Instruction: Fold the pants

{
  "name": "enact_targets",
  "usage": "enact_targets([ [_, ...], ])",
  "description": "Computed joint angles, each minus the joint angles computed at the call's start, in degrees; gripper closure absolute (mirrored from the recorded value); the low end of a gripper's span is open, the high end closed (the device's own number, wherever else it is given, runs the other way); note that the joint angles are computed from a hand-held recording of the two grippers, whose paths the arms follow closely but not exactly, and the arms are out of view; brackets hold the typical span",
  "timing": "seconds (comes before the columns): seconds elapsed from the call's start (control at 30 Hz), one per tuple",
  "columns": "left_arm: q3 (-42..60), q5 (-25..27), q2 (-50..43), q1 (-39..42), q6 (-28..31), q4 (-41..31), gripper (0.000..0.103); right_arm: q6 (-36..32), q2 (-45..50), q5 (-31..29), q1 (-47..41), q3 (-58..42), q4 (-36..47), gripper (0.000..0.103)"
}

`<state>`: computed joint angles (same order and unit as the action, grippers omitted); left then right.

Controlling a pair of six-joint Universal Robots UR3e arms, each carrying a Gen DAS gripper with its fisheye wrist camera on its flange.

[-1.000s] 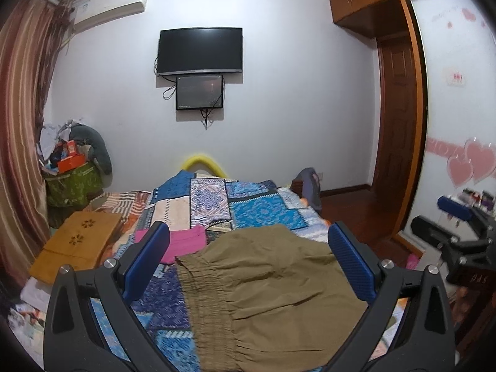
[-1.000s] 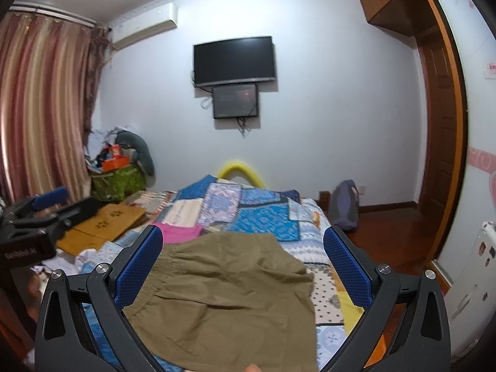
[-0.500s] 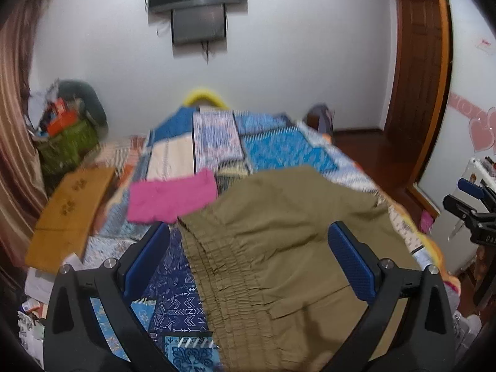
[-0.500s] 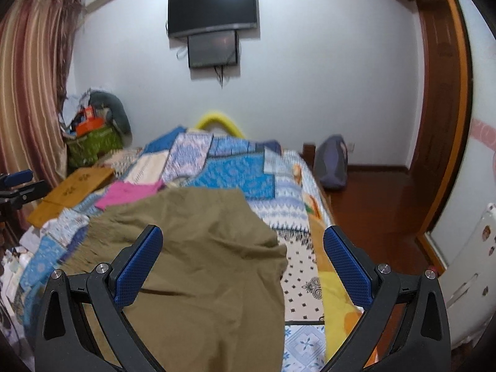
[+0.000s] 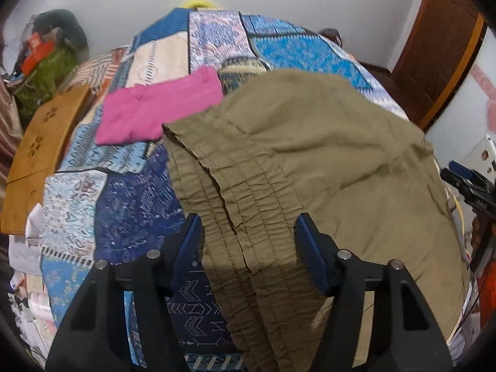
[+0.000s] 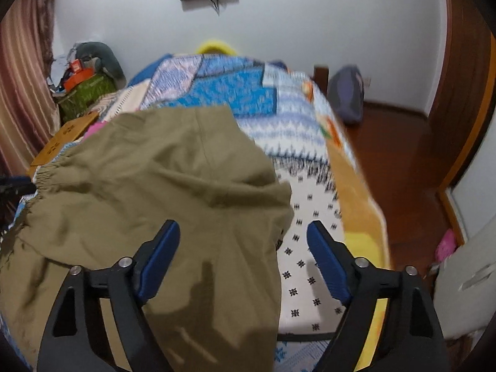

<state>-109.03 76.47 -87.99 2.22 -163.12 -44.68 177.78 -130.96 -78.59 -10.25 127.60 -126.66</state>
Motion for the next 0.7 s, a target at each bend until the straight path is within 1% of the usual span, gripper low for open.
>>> enact_targets([
  [0.03, -0.51, -0.15, -0.26, -0.07, 0.41, 0.92, 0.040, -0.85, 0.31, 0.94, -0.88, 0.27, 0.38, 0.025],
  [0.07, -1.12, -0.54, -0.27, 0.00, 0.97, 1.71, 0.040, -2.71, -0.05, 3.50, -2.63, 0.22, 2.45, 0.026],
  [0.13, -1.65, -1.55, -0.63, 0.11, 1.56, 3.04, 0.041, -3.82, 1.20, 3.12, -2.18, 0.34, 2.32, 0.028],
  [0.17, -1.51, -1.53, -1.17, -0.11, 1.76, 3.50, 0.045, -4.40, 1.85, 3.02, -2.16, 0.46, 2.08, 0.028],
  [0.2, -1.24, -1.44, -1.76, -0.43, 2.34, 3.50, 0.048, -4.92, 2.59, 2.72, -1.78, 0.42, 2.29, 0.034],
  [0.23, -0.71, -1.33, -2.35, -0.80, 2.75, 3.36, 0.052, -5.62, 4.25, 2.97, -1.96, 0.02, 1.99, 0.042],
  [0.27, -0.61, -1.11, -2.68, -1.14, 3.26, 3.71, 0.055, -6.16, 4.95, 3.42, -2.20, 0.01, 2.32, 0.046],
  [0.37, -0.89, 0.58, -2.95, -2.24, 5.31, 5.61, 0.057, -6.08, 5.21, 3.62, -1.84, 0.64, 1.20, 0.063],
  [0.4, -0.79, 1.48, -3.23, -2.58, 5.60, 6.22, 0.058, -6.06, 5.21, 2.73, -1.44, 0.48, 1.38, 0.080],
  [0.43, -0.49, 2.05, -3.56, -2.70, 5.73, 6.41, 0.058, -6.04, 4.98, 2.55, -1.53, 0.42, 1.75, 0.088],
  [0.53, 1.46, 3.72, -5.71, -2.39, 5.93, 6.54, 0.059, -7.24, 3.93, 3.71, -2.80, 0.80, 3.12, 0.092],
  [0.57, 2.14, 4.06, -6.42, -2.07, 5.62, 6.46, 0.061, -7.29, 3.64, 3.67, -2.68, 0.69, 3.68, 0.093],
  [0.6, 2.42, 8.38, -7.92, -2.99, 4.31, 9.62, 0.063, -7.09, 3.30, 3.58, -2.30, 0.25, 4.79, 0.093],
  [0.63, 2.39, 11.28, -8.85, -3.46, 3.52, 11.58, 0.072, -6.42, 3.83, 2.77, -1.38, -0.30, 4.80, 0.093],
  [0.67, 3.38, 14.02, -10.27, -3.32, 2.57, 11.81, 0.089, -5.83, 4.23, 2.18, -0.76, -0.66, 4.75, 0.093],
  [0.7, 5.36, 12.75, -11.36, -1.19, 1.87, 8.19, 0.090, -5.44, 3.39, 2.20, -0.95, -0.24, 5.27, 0.093],
])
